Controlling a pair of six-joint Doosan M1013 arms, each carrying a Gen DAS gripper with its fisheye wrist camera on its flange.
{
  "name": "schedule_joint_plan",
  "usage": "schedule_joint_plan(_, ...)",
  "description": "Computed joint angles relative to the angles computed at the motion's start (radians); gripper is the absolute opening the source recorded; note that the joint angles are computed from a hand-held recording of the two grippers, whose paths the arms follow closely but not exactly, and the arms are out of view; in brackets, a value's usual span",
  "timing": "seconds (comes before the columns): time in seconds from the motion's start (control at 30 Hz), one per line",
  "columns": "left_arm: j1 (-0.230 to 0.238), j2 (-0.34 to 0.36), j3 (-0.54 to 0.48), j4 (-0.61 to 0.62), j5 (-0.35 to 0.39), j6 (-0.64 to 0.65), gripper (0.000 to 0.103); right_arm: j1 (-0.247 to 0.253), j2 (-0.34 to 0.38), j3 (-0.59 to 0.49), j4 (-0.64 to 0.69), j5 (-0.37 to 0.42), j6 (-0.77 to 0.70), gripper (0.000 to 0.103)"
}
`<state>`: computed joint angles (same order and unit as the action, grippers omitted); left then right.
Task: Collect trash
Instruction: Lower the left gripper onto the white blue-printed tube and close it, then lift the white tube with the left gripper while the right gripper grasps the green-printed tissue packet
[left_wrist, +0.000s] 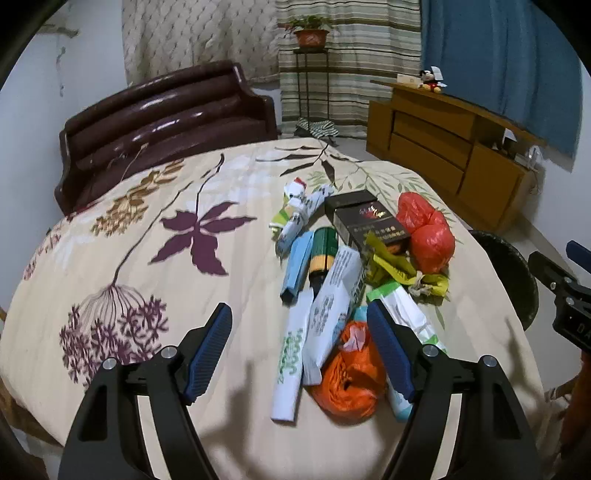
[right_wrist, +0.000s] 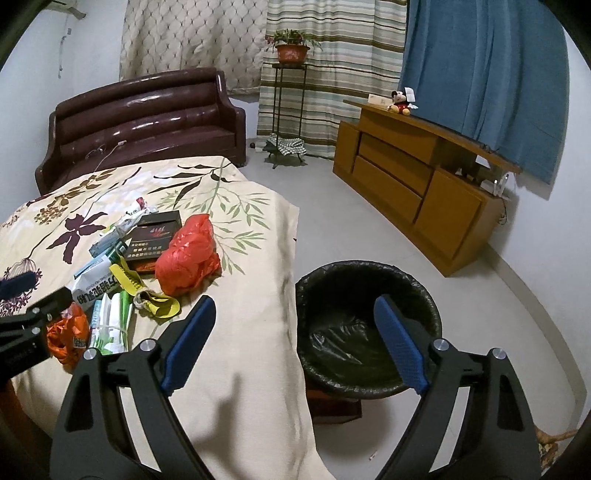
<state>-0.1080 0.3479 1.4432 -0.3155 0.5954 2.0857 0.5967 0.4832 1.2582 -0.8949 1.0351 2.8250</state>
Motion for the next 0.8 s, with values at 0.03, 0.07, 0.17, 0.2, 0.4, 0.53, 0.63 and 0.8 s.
schedule_joint_plan(0.03, 0.0, 0.006, -0.008, -0.001, 0.008, 0.008, 0.073, 0.0, 0.001, -0.001, 0.001, 0.0, -0.002, 0.085)
schedule_joint_plan(0.07, -0.001, 0.011, -0.016, 0.001, 0.018, 0.009, 0.073, 0.0, 0.003, -0.005, 0.002, 0.002, -0.005, 0.085)
schedule_joint_plan(0.17, 0.0, 0.036, -0.05, -0.004, 0.055, 0.025, 0.066, -0.002, 0.01, -0.014, 0.009, 0.005, -0.015, 0.085)
schedule_joint_plan(0.2, 0.001, 0.044, -0.063, -0.005, 0.071, 0.025, 0.064, -0.002, 0.012, -0.017, 0.01, 0.006, -0.018, 0.085)
schedule_joint_plan(0.4, 0.005, 0.076, -0.103, -0.021, 0.154, 0.051, 0.054, -0.003, 0.022, -0.03, 0.018, 0.01, -0.028, 0.085)
schedule_joint_plan(0.53, 0.024, 0.086, -0.117, -0.127, 0.215, 0.111, 0.034, -0.003, 0.031, -0.041, 0.028, 0.009, -0.036, 0.085)
schedule_joint_plan(0.63, 0.028, 0.078, -0.108, -0.148, 0.207, 0.124, 0.03, -0.002, 0.037, -0.05, 0.035, 0.005, -0.048, 0.085)
schedule_joint_plan(0.8, 0.041, 0.07, -0.105, -0.197, 0.225, 0.156, 0.019, 0.002, 0.044, -0.065, 0.044, 0.0, -0.067, 0.085)
